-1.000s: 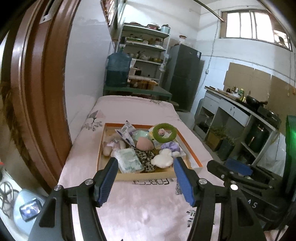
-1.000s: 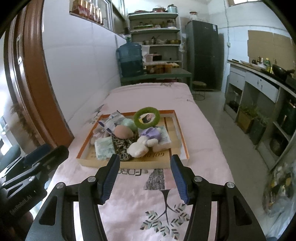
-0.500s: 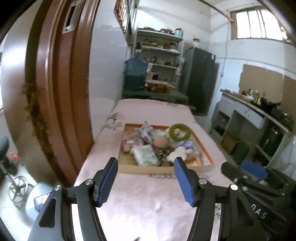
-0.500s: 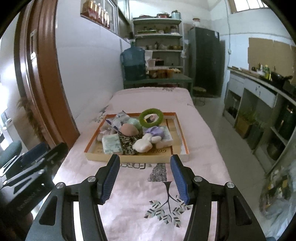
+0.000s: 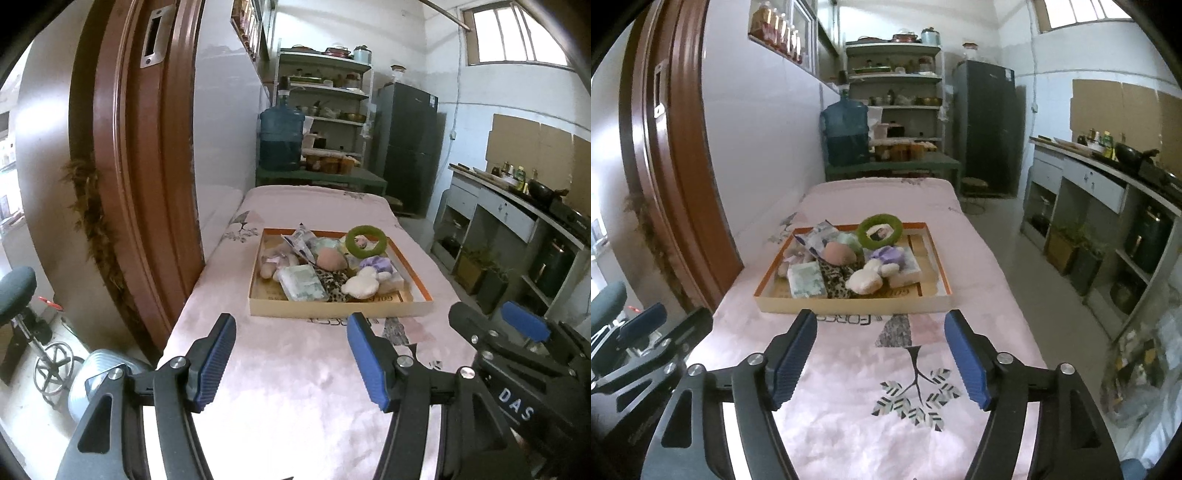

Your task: Organize soft objects

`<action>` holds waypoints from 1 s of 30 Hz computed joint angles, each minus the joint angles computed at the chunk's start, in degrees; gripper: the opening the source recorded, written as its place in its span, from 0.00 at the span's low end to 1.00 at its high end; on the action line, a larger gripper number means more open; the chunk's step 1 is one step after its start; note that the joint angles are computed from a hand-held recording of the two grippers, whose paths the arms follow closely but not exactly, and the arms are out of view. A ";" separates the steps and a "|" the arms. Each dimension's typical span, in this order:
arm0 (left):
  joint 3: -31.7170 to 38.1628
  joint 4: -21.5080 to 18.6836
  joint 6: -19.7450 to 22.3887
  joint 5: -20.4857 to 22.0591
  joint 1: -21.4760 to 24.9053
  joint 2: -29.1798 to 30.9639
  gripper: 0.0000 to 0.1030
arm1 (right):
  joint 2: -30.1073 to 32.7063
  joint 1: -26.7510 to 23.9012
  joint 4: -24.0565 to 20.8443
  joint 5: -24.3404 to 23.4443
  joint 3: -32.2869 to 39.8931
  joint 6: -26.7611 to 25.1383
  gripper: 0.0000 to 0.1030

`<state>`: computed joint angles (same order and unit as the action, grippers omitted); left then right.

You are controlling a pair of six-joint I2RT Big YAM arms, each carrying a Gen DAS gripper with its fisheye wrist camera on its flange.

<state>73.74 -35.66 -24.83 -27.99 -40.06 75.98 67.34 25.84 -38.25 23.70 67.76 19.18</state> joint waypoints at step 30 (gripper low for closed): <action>-0.77 -0.21 0.06 -2.27 -0.58 -1.34 0.60 | -0.82 0.93 0.11 0.38 -1.16 -0.73 0.72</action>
